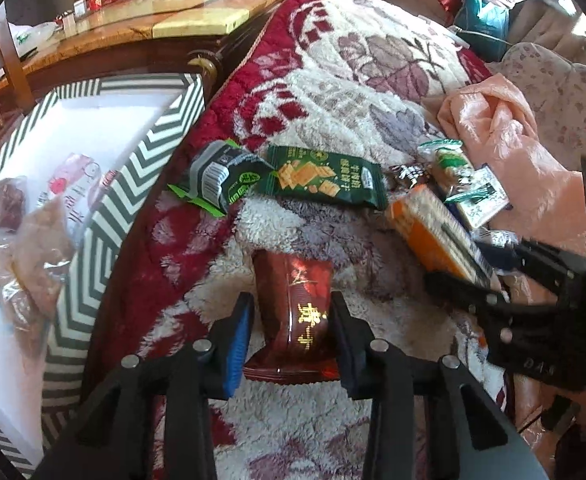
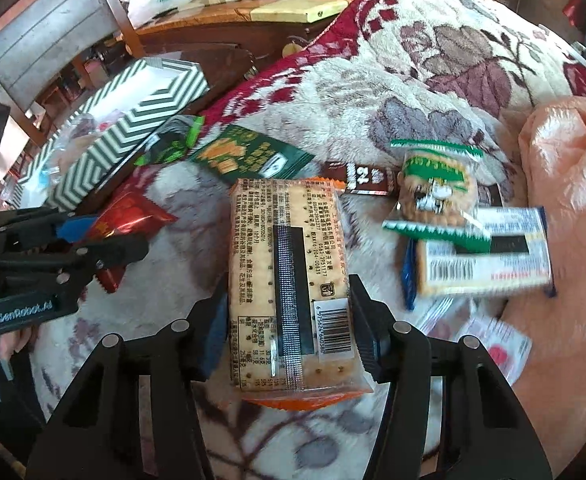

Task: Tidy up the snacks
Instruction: 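Grasp the orange cracker box with the right tool while the left tool grasps the red packet, then lift the cracker box and red packet and carry both over the tray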

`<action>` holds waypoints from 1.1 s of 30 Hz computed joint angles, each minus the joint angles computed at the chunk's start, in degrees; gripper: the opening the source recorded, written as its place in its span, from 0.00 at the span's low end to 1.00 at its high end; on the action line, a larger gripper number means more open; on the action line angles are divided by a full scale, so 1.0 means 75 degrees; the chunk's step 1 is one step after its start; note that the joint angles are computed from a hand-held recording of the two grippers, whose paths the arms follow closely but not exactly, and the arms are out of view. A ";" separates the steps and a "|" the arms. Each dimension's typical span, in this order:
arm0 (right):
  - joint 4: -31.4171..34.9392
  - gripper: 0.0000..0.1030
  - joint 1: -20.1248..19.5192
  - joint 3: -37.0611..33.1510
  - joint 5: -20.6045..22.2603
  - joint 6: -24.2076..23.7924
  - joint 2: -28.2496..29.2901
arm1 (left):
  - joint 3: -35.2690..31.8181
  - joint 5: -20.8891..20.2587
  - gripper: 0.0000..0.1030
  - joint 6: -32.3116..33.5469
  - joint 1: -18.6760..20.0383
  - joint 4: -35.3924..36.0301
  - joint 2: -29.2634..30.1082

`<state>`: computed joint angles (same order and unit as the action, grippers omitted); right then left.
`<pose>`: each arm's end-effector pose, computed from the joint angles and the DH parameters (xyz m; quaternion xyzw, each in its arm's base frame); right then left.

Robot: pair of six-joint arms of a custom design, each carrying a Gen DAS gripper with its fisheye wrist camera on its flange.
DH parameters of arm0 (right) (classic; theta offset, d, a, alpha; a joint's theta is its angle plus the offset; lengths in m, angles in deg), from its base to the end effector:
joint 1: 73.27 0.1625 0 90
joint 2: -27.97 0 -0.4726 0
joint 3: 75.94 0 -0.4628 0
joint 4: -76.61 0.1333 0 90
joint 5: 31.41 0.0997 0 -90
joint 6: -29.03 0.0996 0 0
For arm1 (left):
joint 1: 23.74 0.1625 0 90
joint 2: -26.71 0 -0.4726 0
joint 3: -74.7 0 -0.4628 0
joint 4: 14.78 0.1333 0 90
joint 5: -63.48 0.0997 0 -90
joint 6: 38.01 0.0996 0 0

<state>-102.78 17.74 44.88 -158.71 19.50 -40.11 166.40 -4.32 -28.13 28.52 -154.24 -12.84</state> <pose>0.0832 -0.5825 0.2285 -0.0175 -0.9049 0.2745 0.3249 -0.3200 -0.6927 0.0012 0.4002 0.8957 -0.0240 0.1924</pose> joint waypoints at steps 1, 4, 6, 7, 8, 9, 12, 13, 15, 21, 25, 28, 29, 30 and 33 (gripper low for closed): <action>-0.0147 0.52 0.0061 0.0096 -0.0006 0.0065 -0.0002 | 0.0028 -0.0012 0.37 0.0022 -0.0007 -0.0043 -0.0035; -0.0535 0.52 0.0158 0.0273 0.0004 0.0161 0.0006 | 0.0140 -0.0052 0.36 0.0068 -0.0019 -0.0131 -0.0157; -0.0688 0.52 0.0206 0.0379 0.0078 0.0303 -0.0029 | 0.0208 -0.0059 0.36 0.0102 -0.0017 -0.0139 -0.0224; -0.0681 0.52 0.0219 0.0436 0.0140 0.0440 -0.0066 | 0.0221 -0.0066 0.36 0.0084 -0.0007 -0.0114 -0.0241; -0.0670 0.52 0.0232 0.0455 0.0145 0.0498 -0.0067 | 0.0222 -0.0106 0.36 0.0050 0.0016 -0.0033 -0.0263; -0.0558 0.52 0.0252 0.0479 0.0159 0.0589 -0.0084 | 0.0191 -0.0151 0.36 0.0027 0.0038 0.0088 -0.0256; -0.0274 0.52 0.0340 0.0543 0.0028 0.0723 -0.0036 | 0.0159 -0.0170 0.36 -0.0159 0.0100 0.0331 -0.0237; -0.0200 0.52 0.0356 0.0568 0.0024 0.0801 -0.0036 | 0.0140 -0.0154 0.37 -0.0212 0.0118 0.0392 -0.0223; -0.0233 0.52 0.0340 0.0572 0.0025 0.0827 -0.0007 | 0.0114 -0.0193 0.37 -0.0280 0.0141 0.0445 -0.0216; 0.0292 0.56 0.0304 0.0347 -0.0077 0.1185 0.0089 | 0.0063 -0.0094 0.56 -0.0420 0.0143 0.0485 -0.0173; 0.0132 0.57 0.0154 0.0347 0.0156 0.1130 0.0140 | 0.0091 0.0077 0.55 -0.0316 0.0155 0.0508 -0.0129; 0.0015 0.53 0.0195 0.0383 0.0077 0.1017 0.0153 | 0.0255 0.0365 0.36 -0.0051 0.0104 0.0256 -0.0128; -0.0019 0.52 0.0242 0.0385 -0.0028 0.0982 0.0172 | 0.0299 0.0424 0.35 0.0013 0.0080 0.0178 -0.0149; -0.0044 0.52 0.0256 0.0384 -0.0055 0.0966 0.0175 | 0.0312 0.0375 0.35 0.0029 0.0083 0.0145 -0.0181; -0.0240 0.52 0.0361 0.0418 -0.0092 0.0905 0.0149 | 0.0424 0.0367 0.35 0.0103 0.0034 -0.0145 -0.0300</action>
<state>-104.58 20.45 48.02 -159.40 26.29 -38.99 169.58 -1.56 -27.36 28.77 -155.33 -15.08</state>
